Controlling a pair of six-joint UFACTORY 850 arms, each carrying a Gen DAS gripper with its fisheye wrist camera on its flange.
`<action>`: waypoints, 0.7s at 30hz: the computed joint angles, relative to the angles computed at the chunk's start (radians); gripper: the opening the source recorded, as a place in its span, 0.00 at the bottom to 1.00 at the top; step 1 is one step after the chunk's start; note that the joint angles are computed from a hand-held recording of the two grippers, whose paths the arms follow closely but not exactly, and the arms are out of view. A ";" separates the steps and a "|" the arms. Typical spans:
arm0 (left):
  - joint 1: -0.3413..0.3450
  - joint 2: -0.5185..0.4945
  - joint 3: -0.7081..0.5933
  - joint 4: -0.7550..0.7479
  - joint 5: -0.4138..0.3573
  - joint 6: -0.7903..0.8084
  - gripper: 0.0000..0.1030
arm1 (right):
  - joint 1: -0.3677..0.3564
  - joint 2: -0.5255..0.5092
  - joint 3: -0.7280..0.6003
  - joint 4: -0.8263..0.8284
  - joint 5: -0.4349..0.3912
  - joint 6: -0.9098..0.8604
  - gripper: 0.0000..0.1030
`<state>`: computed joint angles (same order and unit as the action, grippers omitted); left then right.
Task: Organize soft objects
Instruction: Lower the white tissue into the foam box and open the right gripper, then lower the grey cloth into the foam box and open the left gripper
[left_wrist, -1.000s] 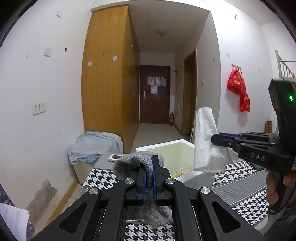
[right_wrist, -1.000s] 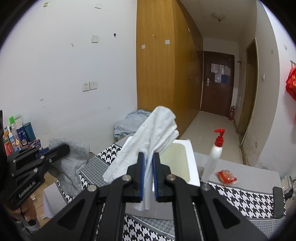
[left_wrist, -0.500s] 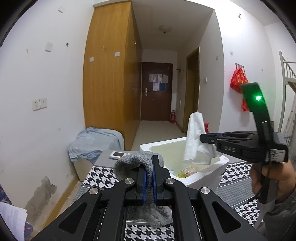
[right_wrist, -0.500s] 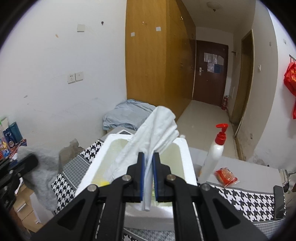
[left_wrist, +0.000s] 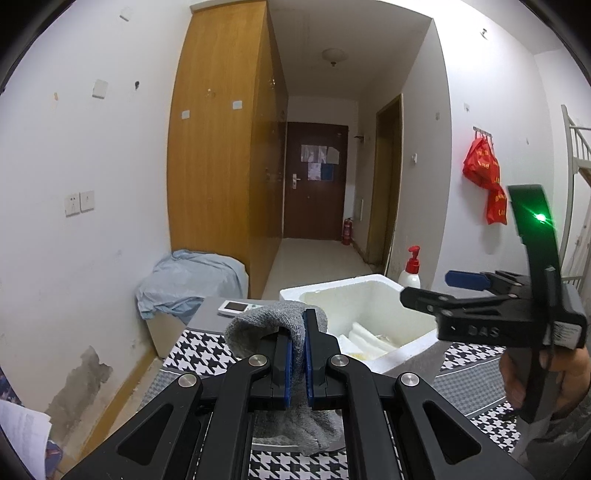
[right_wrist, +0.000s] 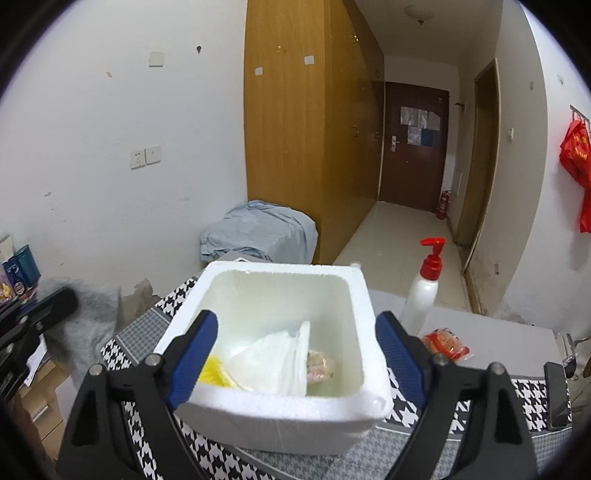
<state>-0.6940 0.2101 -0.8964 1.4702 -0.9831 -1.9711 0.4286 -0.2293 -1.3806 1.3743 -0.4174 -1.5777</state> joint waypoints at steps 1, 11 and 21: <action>0.001 0.000 0.000 0.001 0.003 -0.001 0.05 | -0.006 0.007 0.010 0.015 -0.001 -0.015 0.87; 0.000 -0.032 -0.045 0.032 0.023 0.016 0.05 | -0.067 0.070 0.083 0.134 -0.041 -0.102 0.87; 0.029 -0.091 -0.107 0.056 0.103 0.034 0.05 | -0.134 0.121 0.163 0.247 -0.056 -0.190 0.91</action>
